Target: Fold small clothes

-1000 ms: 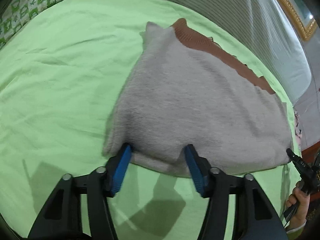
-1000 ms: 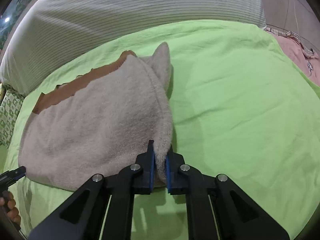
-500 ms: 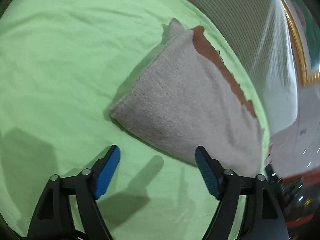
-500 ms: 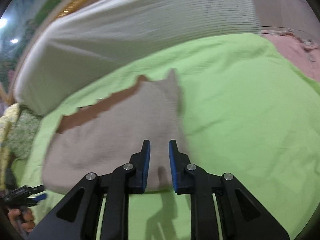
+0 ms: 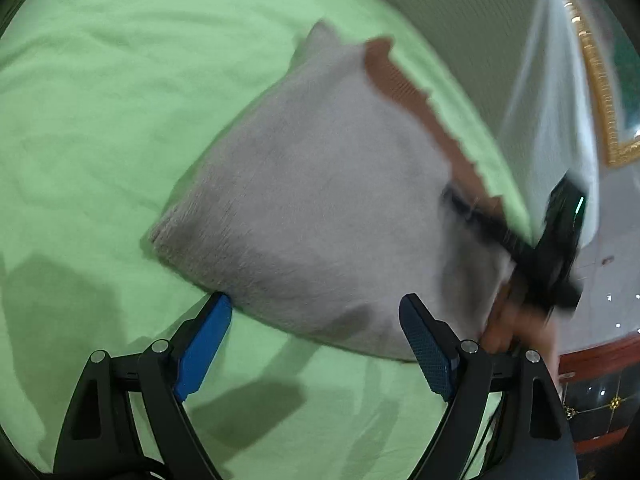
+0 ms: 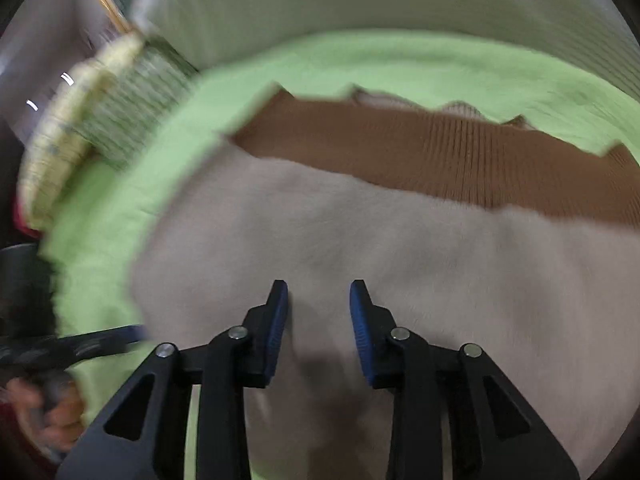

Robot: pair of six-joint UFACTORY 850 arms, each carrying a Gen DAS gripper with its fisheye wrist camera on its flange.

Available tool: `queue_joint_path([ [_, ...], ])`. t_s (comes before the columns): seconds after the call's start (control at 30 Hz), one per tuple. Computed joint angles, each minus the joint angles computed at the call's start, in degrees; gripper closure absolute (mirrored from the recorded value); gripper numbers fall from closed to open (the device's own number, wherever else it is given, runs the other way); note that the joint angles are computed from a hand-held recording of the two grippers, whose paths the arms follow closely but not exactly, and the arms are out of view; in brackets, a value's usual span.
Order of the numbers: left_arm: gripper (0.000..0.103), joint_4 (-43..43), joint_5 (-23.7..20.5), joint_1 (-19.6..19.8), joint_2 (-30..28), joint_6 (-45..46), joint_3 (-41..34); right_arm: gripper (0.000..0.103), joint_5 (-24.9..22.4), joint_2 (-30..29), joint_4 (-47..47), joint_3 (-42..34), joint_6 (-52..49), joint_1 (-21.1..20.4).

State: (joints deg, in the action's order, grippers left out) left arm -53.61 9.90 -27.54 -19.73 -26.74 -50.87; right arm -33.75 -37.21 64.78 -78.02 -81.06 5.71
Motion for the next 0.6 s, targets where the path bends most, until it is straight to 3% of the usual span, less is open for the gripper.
queue_joint_path([
  [0.07, 0.017, 5.3, 3.2, -0.5, 0.4, -7.6, 1.4, 0.069, 0.4, -2.5, 6.6, -3.8, 0.5, -0.5],
  [0.17, 0.017, 12.4, 6.0, -0.3, 0.7, -17.7, 2.9, 0.069, 5.3, -4.2, 14.4, -6.4, 5.4, -1.3],
  [0.23, 0.017, 13.1, 7.8, -0.5, 0.7, -19.9, 3.5, 0.069, 2.1, -3.0, 20.1, -4.3, 3.8, -2.8],
  [0.27, 0.017, 11.7, 8.6, -0.6, 0.4, -19.2, 3.4, 0.069, -0.2, -0.9, 24.1, -1.1, -0.4, -3.7],
  [0.33, 0.015, 5.6, 10.3, -1.3, 0.1, -15.2, 3.2, 0.064, -0.3, 3.2, 29.0, 4.7, -7.6, -4.4],
  [0.4, 0.015, -0.4, 11.2, -1.9, -0.1, -10.7, 2.9, 0.053, -1.8, 7.5, 32.9, 11.1, -14.5, -5.9],
  [0.53, 0.017, -12.0, 13.6, -2.6, -1.6, 0.1, 0.5, 0.051, -2.8, 11.7, 33.6, 17.6, -19.7, -9.1],
  [0.6, 0.04, -15.2, 14.4, -2.5, -2.3, 5.2, -0.6, 0.051, -1.4, 12.2, 32.6, 18.4, -20.5, -10.3],
])
